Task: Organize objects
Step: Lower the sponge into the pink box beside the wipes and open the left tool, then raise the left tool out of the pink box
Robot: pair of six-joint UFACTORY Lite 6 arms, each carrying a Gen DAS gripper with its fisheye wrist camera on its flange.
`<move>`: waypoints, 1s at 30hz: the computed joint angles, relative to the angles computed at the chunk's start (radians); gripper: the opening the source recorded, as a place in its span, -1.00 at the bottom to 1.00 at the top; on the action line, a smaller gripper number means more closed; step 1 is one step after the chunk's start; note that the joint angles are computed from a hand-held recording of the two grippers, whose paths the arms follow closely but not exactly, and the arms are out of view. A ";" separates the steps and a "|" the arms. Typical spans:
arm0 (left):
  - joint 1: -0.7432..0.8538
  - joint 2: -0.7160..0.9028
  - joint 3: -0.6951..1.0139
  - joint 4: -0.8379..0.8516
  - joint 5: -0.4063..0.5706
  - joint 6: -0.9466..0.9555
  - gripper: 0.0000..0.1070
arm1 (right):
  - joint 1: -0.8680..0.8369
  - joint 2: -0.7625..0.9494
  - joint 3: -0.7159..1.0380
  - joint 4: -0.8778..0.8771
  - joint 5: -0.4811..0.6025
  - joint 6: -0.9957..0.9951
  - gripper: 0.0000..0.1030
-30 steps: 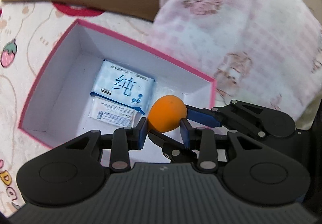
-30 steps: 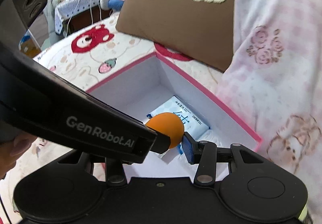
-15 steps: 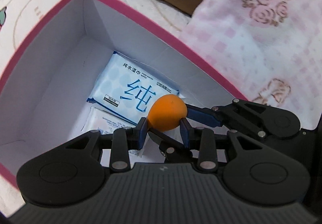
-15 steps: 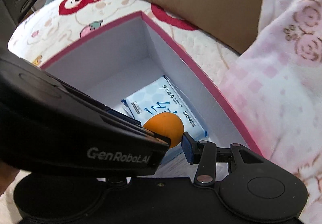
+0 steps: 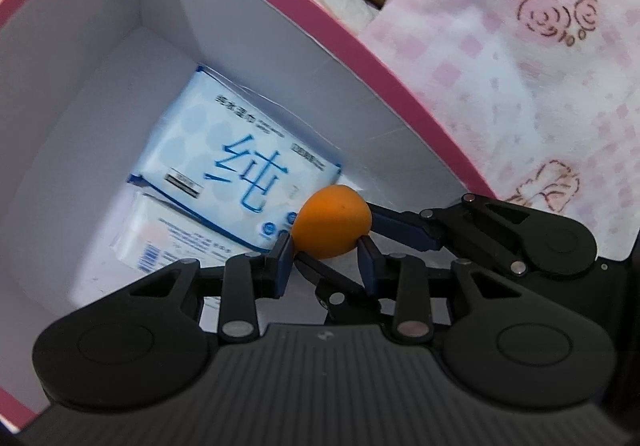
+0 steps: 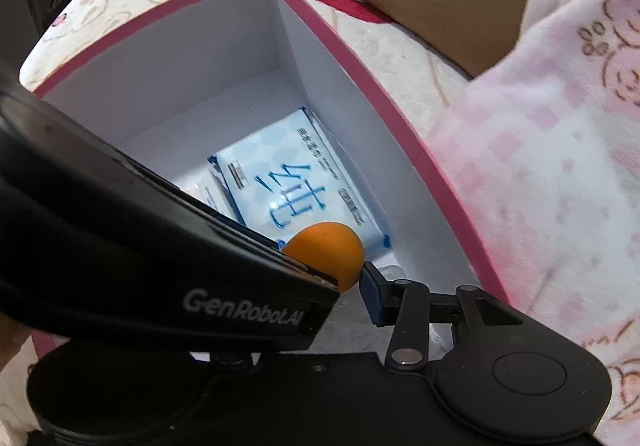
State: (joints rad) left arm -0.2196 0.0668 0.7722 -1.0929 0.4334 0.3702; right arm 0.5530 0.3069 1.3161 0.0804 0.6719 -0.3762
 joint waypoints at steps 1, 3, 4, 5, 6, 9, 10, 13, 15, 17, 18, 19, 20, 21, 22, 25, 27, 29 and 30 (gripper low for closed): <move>-0.005 0.007 0.003 -0.015 0.002 0.007 -0.39 | -0.003 -0.005 -0.007 -0.007 -0.001 -0.004 -0.08; -0.015 0.025 0.014 -0.034 0.007 0.010 -0.39 | -0.004 -0.016 -0.023 -0.025 0.000 -0.013 -0.08; -0.020 0.035 0.018 -0.044 0.008 0.015 -0.39 | -0.001 -0.023 -0.036 -0.039 -0.005 -0.013 -0.08; -0.025 0.043 0.021 -0.051 0.006 0.017 -0.39 | 0.003 -0.035 -0.054 -0.051 -0.018 -0.018 -0.08; -0.028 0.045 0.021 -0.053 0.002 0.014 -0.39 | 0.007 -0.044 -0.070 -0.059 -0.033 -0.020 -0.08; -0.020 0.045 0.024 -0.047 0.011 0.011 -0.39 | 0.005 -0.066 -0.100 -0.047 -0.058 -0.028 -0.05; -0.015 0.044 0.025 -0.043 0.018 0.011 -0.39 | 0.001 -0.073 -0.107 -0.034 -0.061 -0.036 -0.03; -0.016 0.024 0.032 0.016 0.030 -0.031 -0.30 | -0.011 -0.110 -0.133 -0.002 -0.061 -0.051 0.09; -0.033 0.000 0.038 0.079 0.026 -0.081 -0.25 | -0.010 -0.161 -0.174 -0.008 -0.077 -0.043 0.18; -0.044 -0.022 0.039 0.099 0.029 -0.094 -0.22 | -0.013 -0.229 -0.224 0.000 -0.093 -0.050 0.24; -0.050 -0.032 0.039 0.106 0.031 -0.100 -0.19 | -0.016 -0.256 -0.241 0.009 -0.092 -0.057 0.24; -0.057 -0.042 0.039 0.115 0.030 -0.109 -0.19 | -0.019 -0.284 -0.258 0.014 -0.092 -0.061 0.24; -0.066 -0.056 0.035 0.129 0.026 -0.125 -0.19 | -0.023 -0.316 -0.279 0.022 -0.093 -0.065 0.24; -0.075 -0.069 0.033 0.145 0.026 -0.138 -0.19 | -0.032 -0.347 -0.297 0.043 -0.092 -0.078 0.24; -0.083 -0.085 0.028 0.160 0.022 -0.153 -0.19 | -0.047 -0.382 -0.318 0.085 -0.085 -0.108 0.24; -0.112 -0.139 0.016 0.244 0.030 -0.226 -0.19 | -0.084 -0.476 -0.373 0.180 -0.067 -0.169 0.24; -0.095 -0.174 0.016 0.261 0.084 -0.229 -0.20 | -0.098 -0.533 -0.399 0.215 -0.046 -0.188 0.24; -0.003 -0.218 0.011 0.222 0.217 -0.140 -0.20 | -0.102 -0.585 -0.414 0.219 -0.019 -0.186 0.24; 0.008 -0.254 0.013 0.259 0.246 -0.154 -0.20 | -0.102 -0.610 -0.419 0.218 -0.005 -0.181 0.24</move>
